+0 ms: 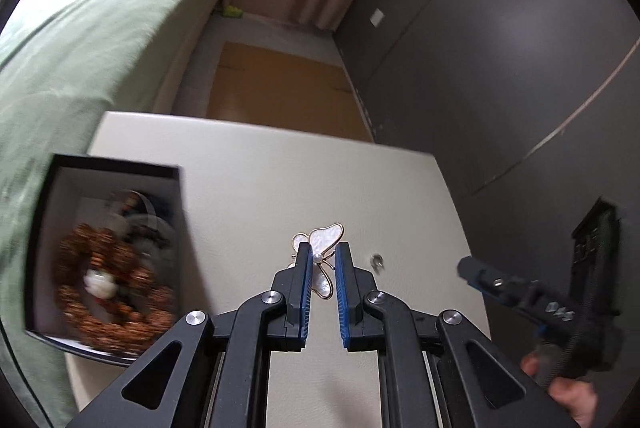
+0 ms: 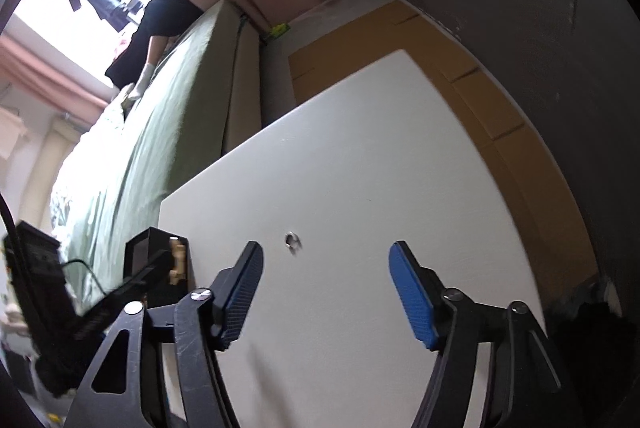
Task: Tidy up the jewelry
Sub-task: 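Grasp the white butterfly brooch with the left gripper, then grasp the small silver ring with the right gripper while the left holds the butterfly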
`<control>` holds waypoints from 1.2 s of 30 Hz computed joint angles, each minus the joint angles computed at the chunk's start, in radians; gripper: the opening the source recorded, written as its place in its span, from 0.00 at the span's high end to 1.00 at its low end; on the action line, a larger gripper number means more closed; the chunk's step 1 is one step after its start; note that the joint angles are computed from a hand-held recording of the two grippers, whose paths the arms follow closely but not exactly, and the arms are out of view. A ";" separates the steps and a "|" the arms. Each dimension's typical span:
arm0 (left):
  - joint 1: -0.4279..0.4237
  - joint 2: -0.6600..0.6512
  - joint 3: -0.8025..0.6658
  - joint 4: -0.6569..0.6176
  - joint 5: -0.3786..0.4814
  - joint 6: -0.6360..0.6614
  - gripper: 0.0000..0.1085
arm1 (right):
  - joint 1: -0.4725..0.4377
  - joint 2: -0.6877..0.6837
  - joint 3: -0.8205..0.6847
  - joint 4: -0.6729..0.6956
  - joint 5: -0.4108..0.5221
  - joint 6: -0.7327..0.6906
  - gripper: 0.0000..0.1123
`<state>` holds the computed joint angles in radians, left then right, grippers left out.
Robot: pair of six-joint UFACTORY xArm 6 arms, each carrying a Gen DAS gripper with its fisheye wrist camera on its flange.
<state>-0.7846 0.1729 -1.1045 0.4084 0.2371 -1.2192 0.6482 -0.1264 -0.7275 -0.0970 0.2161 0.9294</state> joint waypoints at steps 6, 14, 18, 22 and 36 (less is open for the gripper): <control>0.048 -0.100 0.102 0.053 -0.032 -0.082 0.89 | 0.024 0.092 -0.083 -0.043 0.028 -0.015 0.63; 0.084 -0.172 0.175 0.046 -0.043 -0.085 0.89 | 0.056 0.185 -0.209 -0.262 0.141 0.117 0.68; 0.096 -0.215 0.212 0.055 -0.037 -0.089 0.89 | 0.071 0.226 -0.257 -0.325 0.184 0.149 0.69; 0.104 -0.236 0.234 0.046 -0.024 -0.076 0.89 | 0.090 0.269 -0.316 -0.385 0.267 0.171 0.72; 0.141 -0.286 0.275 -0.063 0.049 0.011 0.76 | 0.119 0.233 -0.313 -0.469 0.280 0.224 0.87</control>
